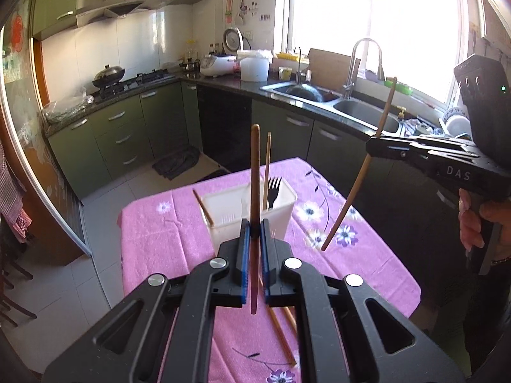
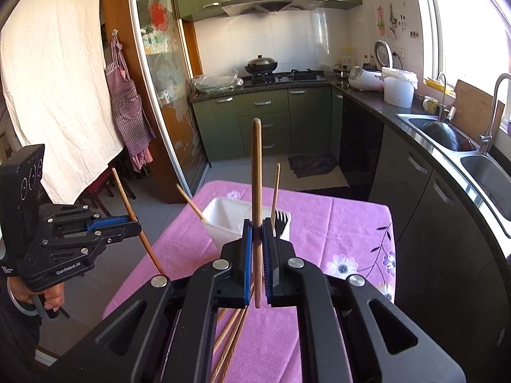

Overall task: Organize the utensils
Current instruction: 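Lower both chopsticks into the white holder and open both tools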

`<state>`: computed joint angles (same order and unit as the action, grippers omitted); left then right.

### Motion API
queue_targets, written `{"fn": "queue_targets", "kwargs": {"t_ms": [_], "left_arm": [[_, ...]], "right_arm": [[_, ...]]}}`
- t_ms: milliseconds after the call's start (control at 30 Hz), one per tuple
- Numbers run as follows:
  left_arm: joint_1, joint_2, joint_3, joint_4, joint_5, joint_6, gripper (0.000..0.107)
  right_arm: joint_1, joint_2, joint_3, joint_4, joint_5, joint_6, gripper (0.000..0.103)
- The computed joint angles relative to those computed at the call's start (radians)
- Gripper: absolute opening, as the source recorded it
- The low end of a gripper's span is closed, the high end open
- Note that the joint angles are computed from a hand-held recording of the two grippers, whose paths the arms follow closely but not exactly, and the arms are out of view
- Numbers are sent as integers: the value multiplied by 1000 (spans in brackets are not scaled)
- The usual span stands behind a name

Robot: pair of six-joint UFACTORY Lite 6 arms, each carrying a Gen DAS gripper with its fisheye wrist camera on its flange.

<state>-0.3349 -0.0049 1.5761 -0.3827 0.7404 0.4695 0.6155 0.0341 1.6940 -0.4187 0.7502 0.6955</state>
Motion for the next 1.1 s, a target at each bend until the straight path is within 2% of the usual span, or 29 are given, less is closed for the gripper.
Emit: {"fn": "queue_targets", "kwargs": {"t_ms": [200,367,433,600,733,800,967,1100], "left_arm": [[-24,201,388,8,33,-80,6],[-66,389,607,133,-10,-214,6],[-75,473,667,186,-15,-270,6],[-74,626,732,256,-5,-342,6],[-65,669,721,274,5,-346,6],[-63,668,708,279,3,-343,12],[-60,546,568,271,-50,-331,16],[-44,391,401,212,-77,-271,21]], "right_arm": [[-86,201,364,81,24,-121,7],[-160,448,659,170,74,-210,7],[-178,521,701,201,68,-235,7],[-201,592,634,254,8,-274,7],[-203,599,557,265,-29,-285,7],[-205,586,523,269,-45,-289,8],[-173,481,418,213,-70,-242,8],[-127,291,218,135,-112,-167,17]]}}
